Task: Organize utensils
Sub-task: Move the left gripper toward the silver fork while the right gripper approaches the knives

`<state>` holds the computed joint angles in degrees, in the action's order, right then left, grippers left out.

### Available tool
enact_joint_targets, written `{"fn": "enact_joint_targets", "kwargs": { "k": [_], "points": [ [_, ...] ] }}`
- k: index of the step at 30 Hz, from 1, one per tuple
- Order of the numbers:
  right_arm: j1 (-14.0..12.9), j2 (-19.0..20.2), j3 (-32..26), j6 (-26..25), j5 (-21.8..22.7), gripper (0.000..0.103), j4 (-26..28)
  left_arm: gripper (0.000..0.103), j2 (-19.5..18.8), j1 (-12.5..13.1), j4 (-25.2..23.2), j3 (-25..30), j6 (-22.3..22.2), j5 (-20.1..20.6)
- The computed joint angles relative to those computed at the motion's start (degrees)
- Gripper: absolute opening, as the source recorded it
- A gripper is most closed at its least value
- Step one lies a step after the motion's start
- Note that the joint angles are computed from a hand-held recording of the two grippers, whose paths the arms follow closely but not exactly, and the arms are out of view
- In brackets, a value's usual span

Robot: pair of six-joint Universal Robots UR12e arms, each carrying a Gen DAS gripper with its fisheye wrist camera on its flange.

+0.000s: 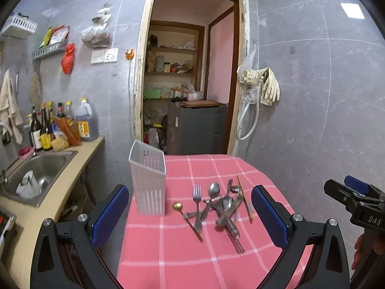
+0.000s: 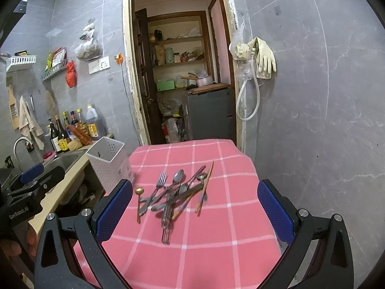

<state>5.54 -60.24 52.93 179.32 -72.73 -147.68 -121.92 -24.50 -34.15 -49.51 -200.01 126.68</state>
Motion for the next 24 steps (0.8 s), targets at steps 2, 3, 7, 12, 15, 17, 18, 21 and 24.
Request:
{"fn": "enact_joint_targets", "kwargs": {
  "k": [2,3,7,12,15,17,18,21,24],
  "points": [
    [0.4,1.1,-1.6,0.3,-0.7,0.102,-0.3,0.103,-0.7,0.6,1.4,0.8,2.1,-0.9],
    [0.6,1.6,-2.4,0.5,-0.9,0.102,-0.6,0.103,-1.0,0.9,2.1,1.2,3.0,-1.3],
    [1.2,4.0,-6.0,1.6,-1.9,0.102,-1.0,0.103,-2.2,1.9,3.2,2.8,5.2,-3.3],
    [1.5,6.9,-10.9,1.3,-2.9,0.102,0.5,0.103,-3.7,2.8,2.6,4.8,5.1,-4.1],
    [1.4,8.6,-13.9,-0.1,-2.7,0.102,2.0,0.103,-4.7,2.9,2.0,6.0,4.2,-3.4],
    [1.3,10.1,-16.4,-1.0,-1.9,0.102,3.2,0.103,-5.6,2.8,1.6,7.1,3.6,-2.4],
    [1.3,10.8,-17.5,-1.4,-1.6,0.102,3.7,0.103,-6.0,2.8,1.6,7.6,3.5,-1.9],
    [1.2,13.3,-21.6,-2.2,-0.3,0.102,5.8,0.103,-7.7,2.6,-0.2,10.0,2.9,-0.1],
    [1.0,16.3,-26.5,-2.8,1.6,0.102,8.4,0.103,-9.4,2.5,-1.4,12.4,2.1,1.8]
  ]
}}
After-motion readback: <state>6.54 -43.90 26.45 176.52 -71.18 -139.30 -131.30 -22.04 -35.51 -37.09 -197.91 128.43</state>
